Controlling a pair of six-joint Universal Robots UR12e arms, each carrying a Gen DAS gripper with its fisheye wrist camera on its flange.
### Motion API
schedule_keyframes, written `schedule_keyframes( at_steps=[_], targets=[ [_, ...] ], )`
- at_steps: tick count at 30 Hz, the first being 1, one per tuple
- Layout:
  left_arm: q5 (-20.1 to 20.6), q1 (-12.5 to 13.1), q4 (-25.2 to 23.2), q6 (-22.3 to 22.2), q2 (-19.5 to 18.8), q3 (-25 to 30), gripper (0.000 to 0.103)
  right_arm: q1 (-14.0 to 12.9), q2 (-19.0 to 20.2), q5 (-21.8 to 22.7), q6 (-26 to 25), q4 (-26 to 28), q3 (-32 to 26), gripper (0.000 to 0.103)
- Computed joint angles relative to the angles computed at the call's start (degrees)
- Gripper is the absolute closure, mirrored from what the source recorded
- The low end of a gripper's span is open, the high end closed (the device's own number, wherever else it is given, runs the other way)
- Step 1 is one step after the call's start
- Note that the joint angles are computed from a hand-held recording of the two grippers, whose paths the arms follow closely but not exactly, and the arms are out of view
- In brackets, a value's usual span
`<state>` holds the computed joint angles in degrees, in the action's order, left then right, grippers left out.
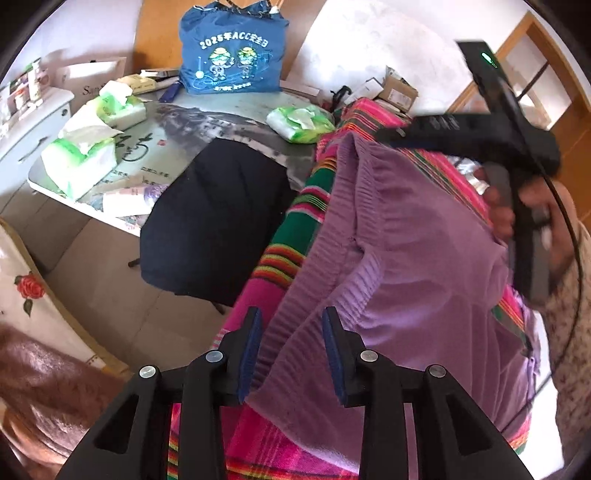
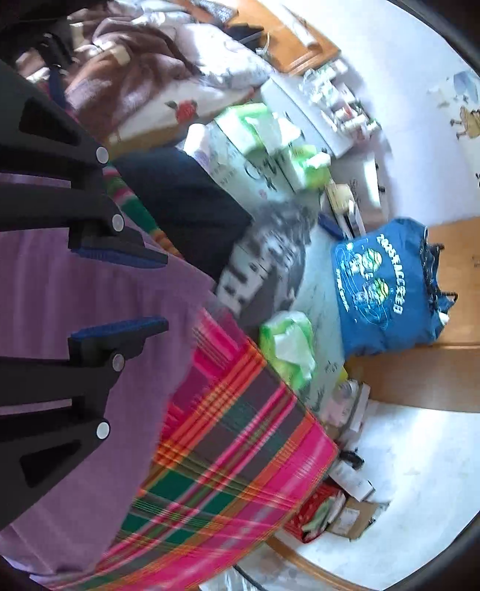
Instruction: Fold clothes
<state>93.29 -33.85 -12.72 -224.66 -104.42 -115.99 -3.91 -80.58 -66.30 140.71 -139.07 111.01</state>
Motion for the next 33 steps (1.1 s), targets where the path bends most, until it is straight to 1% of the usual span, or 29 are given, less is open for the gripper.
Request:
schedule_keyframes(
  at_steps=[1,2,4,6,7,9,10,13,15,18,19,21,23,26,27,28,30,33],
  targets=[
    [-0.4,0.0,0.1,0.4,0.0,-0.1,0.068,0.5,0.5,-0.8,0.8,-0.4,-0.4,0.075],
    [0.1,-0.2,0.2,0.4,0.1,-0.1,0.068,1.0,0.8,-1.3,0.9,0.1,-0.9,0.075],
    [0.6,-0.6,0.3,2.2,0.2,0.0,0.068,2.1,1.3,-2.7,1.0,0.8,-1.6,0.075],
    [1.0,-1.0,0.5,3.9,0.2,0.1,0.068,3.7,1.8,-7.1,0.8,-0.6,-1.9,0.075],
    [1.1,-1.1,0.3,4.3,0.3,0.1,0.068,4.1,2.3,-8.7,2.0,1.1,-2.7,0.075],
    [-0.1,-0.9,0.9,4.4,0.4,-0.3,0.068,4.5,3.2,-10.9,4.5,4.2,-4.1,0.075],
    [-0.5,-0.8,1.0,4.3,0.5,-0.5,0.068,4.7,3.4,-12.4,5.2,4.3,-4.3,0.075],
    [-1.3,-0.6,1.5,4.2,0.7,-0.9,0.068,5.4,3.5,-18.4,5.3,-0.8,-3.3,0.075],
    [-1.6,-0.6,1.8,4.3,0.7,-1.0,0.068,5.0,3.7,-18.8,5.7,0.5,-3.8,0.075],
    [-2.0,-0.6,2.7,4.5,0.6,-1.1,0.068,3.8,3.3,-14.2,6.6,2.2,-4.0,0.075],
    [-2.3,-0.5,2.8,4.5,0.6,-1.1,0.068,3.8,3.1,-13.5,6.1,2.2,-3.9,0.075],
    [-2.4,-0.6,2.9,4.4,0.6,-1.2,0.068,4.5,2.6,-13.6,4.8,0.6,-3.3,0.075],
    [-2.6,-0.7,3.0,4.3,0.6,-1.2,0.068,5.1,2.4,-13.8,3.7,0.5,-3.2,0.075],
    [-3.2,-0.7,3.6,4.3,0.7,-1.5,0.068,5.6,2.8,-14.0,4.9,2.1,-3.8,0.073],
    [-4.0,-0.5,3.9,4.3,0.7,-1.7,0.068,6.0,3.0,-14.9,5.4,1.7,-3.9,0.069],
    [-4.7,-0.4,3.9,4.4,0.7,-1.7,0.068,6.4,3.4,-16.3,5.7,1.3,-3.9,0.068],
    [-5.0,-0.5,3.6,4.8,0.7,-1.7,0.068,6.6,3.8,-16.8,6.3,1.9,-4.2,0.068],
    [-4.6,-0.7,4.1,4.9,0.7,-1.7,0.068,6.2,4.0,-13.7,8.2,5.1,-5.3,0.068]
  ],
)
